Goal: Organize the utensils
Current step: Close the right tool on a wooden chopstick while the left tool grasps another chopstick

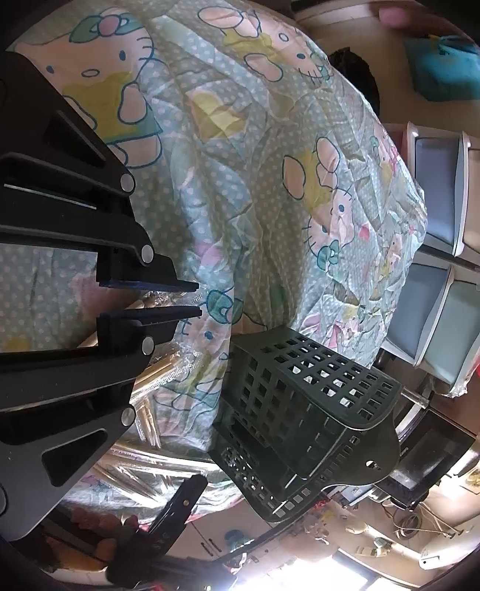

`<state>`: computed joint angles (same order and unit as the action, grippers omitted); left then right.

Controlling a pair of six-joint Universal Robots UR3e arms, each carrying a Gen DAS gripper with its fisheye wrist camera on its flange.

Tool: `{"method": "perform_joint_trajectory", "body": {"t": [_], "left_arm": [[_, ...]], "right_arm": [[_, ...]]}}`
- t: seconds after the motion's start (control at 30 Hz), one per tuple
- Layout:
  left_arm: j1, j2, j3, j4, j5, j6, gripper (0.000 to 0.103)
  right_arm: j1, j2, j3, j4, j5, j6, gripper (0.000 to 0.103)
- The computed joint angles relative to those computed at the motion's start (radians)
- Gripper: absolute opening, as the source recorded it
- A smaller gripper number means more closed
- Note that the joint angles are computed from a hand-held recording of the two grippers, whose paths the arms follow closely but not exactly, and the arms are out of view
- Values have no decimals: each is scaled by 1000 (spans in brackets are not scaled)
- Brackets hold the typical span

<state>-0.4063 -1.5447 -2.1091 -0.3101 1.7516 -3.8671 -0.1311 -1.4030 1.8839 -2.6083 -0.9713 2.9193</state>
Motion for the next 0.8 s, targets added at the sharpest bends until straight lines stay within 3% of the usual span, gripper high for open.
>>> {"method": "perform_joint_trajectory", "body": {"t": [0.1,0.27,0.47,0.8], "left_arm": [[8,15,-23,29,-14,6,4],[15,37,-43,49,-23,10,4],[21,73,-60,65,-27,18,4],[29,128,-63,77,-33,39,3]], "right_arm": [[-21,20,-36,62,48,-7,49],[-40,41,-65,130,109,-29,22],[-55,5,-26,110,141,-37,11],[-138,-174,65,156,263,-100,8]]}}
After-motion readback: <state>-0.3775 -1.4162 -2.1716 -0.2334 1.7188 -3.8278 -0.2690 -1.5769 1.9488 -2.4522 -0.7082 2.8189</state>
